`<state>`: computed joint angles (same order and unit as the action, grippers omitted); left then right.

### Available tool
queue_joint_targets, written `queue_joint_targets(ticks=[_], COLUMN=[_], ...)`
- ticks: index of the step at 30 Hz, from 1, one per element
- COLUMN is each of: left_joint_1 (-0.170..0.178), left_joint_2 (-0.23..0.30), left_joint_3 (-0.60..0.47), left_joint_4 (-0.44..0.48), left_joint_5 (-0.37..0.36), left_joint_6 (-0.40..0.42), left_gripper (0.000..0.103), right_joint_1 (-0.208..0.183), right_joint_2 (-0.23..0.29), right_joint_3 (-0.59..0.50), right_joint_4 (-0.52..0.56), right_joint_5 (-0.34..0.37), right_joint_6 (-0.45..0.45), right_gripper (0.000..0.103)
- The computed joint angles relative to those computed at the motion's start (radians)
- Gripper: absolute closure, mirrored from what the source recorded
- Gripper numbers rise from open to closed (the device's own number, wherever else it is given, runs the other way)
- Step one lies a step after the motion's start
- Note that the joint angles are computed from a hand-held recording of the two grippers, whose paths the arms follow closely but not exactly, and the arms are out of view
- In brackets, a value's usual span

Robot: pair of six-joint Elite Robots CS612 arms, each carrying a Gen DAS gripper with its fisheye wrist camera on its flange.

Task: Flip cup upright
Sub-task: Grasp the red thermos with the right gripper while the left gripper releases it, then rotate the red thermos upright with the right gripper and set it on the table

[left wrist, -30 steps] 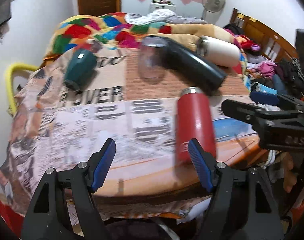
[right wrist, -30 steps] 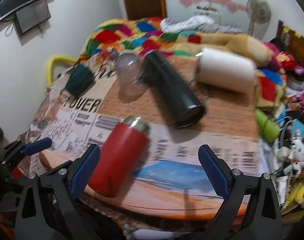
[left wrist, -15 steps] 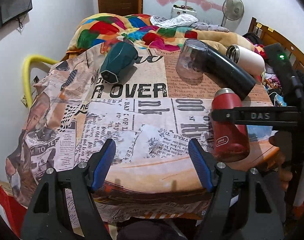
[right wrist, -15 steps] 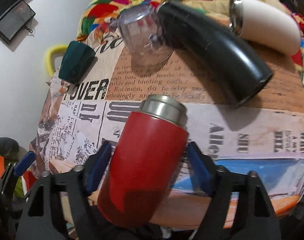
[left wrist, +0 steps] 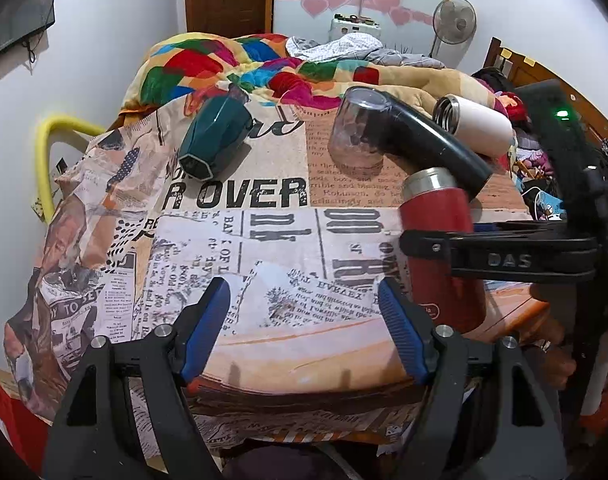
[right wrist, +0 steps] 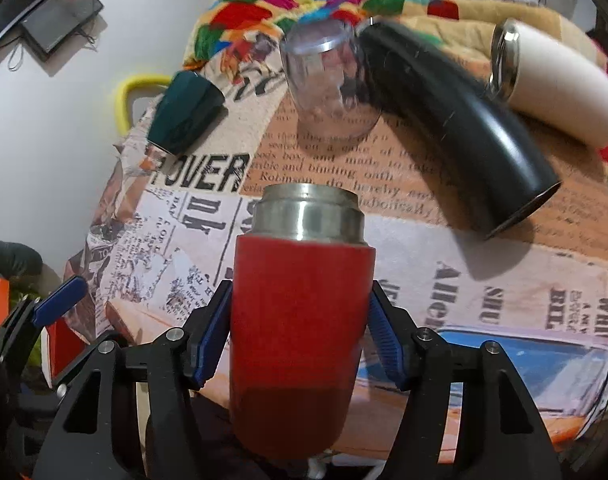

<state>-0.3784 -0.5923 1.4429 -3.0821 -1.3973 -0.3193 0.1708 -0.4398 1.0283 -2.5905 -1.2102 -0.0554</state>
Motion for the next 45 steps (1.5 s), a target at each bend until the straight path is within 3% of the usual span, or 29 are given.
queue_joint_targets(ticks=[2,15,25,35,42,45], left_joint_1=[-0.002,-0.013,-0.005,0.009,0.001,-0.007], left_joint_2=[-0.002,-0.001,0.012,0.019,-0.007,-0.031], left_joint_3=[0.001,-0.013,-0.033,-0.044,-0.016,0.012], left_joint_4=[-0.006,0.005,0.028,0.038,-0.01,-0.057], left_joint_5=[0.006,0.023,0.011,0.0,0.025,0.044], left_joint_6=[-0.005,-0.002,-0.018,-0.042,-0.044,-0.041], left_gripper=[0.017,0.014,0.013,0.013,0.013,0.013], right_joint_1=[-0.002,-0.007,0.011,0.016,0.01,0.003], right_joint_2=[-0.014,-0.044,-0.002,0.006,-0.036,-0.075], right_joint_3=[0.023,0.063,-0.014,-0.032,0.032,0.098], right_joint_4=[-0.043,-0.215,-0.109,-0.084,-0.151,-0.243], right_joint_5=[-0.013,-0.074,-0.131,-0.121,-0.09,-0.085], right_joint_6=[-0.014,-0.059,-0.145,-0.158,-0.164,-0.152], right_gripper=[0.043,0.044,0.044,0.043,0.043,0.043])
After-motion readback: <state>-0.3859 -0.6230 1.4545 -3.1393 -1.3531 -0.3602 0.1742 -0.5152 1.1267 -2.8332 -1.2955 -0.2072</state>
